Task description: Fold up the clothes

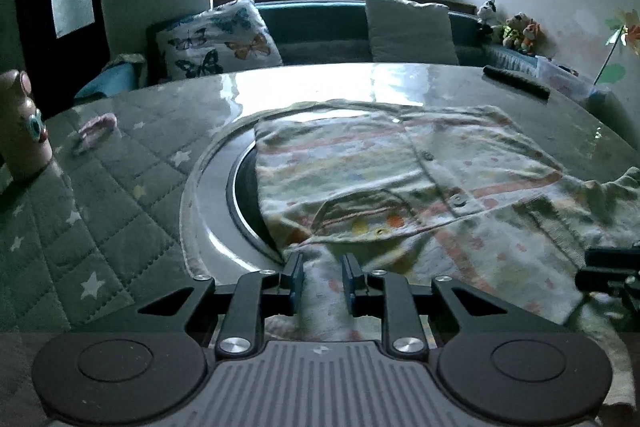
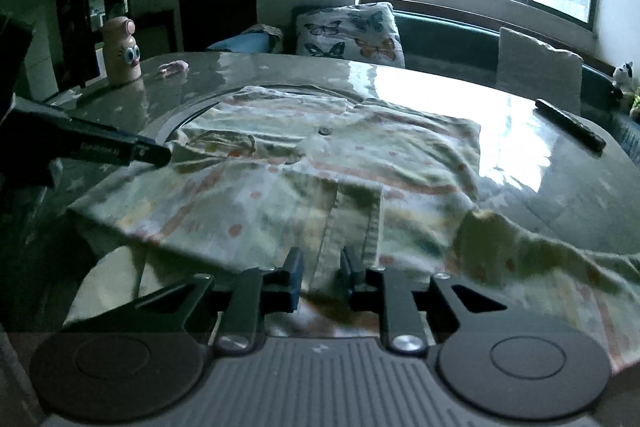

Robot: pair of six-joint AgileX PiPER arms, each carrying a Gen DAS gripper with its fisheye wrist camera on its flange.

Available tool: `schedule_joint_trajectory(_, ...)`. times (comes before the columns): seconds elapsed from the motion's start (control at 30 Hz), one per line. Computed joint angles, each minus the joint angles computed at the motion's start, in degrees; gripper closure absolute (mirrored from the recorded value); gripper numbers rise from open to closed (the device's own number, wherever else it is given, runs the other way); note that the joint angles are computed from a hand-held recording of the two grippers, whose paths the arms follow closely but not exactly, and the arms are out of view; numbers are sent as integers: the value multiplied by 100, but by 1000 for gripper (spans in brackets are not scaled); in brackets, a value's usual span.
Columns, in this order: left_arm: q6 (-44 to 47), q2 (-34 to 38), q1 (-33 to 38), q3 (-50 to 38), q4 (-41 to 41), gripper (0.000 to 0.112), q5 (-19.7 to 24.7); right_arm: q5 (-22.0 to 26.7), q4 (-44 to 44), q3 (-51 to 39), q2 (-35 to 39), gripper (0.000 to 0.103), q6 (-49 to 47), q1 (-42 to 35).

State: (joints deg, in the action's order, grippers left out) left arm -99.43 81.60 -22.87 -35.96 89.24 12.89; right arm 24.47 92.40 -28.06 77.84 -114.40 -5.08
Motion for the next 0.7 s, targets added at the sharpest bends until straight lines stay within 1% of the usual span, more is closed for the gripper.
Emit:
schedule_joint_trajectory(0.1,211,-125,-231,-26,-215,89,84,217,-97,111,-88,81,84,-234)
schedule_joint_trajectory(0.2,386,-228,-544,-64,-398,89,169,562,-432,138,-189,81,465,-568)
schedule_joint_trajectory(0.23,390,-238,-642,-82,-417,89,187,707,-536,159,-258,79,603,-756)
schedule_joint_trajectory(0.27,408,-246,-734,-99,-447,87,199,799,-570,187,-328,72,656,-945)
schedule_joint_trajectory(0.3,425,-252,-826,-119,-476,86,211,842,-568,212,-388,68,663,-1109)
schedule_joint_trajectory(0.33,422,-247,-913,-140,-482,82,216,889,-567,233,-444,66,671,-1277)
schedule_joint_trajectory(0.37,413,-239,-1000,-162,-484,75,221,943,-561,239,-470,65,661,-1485)
schedule_joint_trajectory(0.4,333,-219,-1090,-179,-416,73,238,976,-555,222,-458,65,641,-1712)
schedule_joint_trajectory(0.47,242,-182,-1236,-212,-351,71,248,969,-514,165,-396,64,583,-2091)
schedule_joint_trajectory(0.57,170,-131,-1416,-251,-325,64,288,788,-231,9,-149,63,322,-2633)
schedule_joint_trajectory(0.7,184,-55,-1575,-303,-389,62,349,409,559,-278,312,63,-380,-3136)
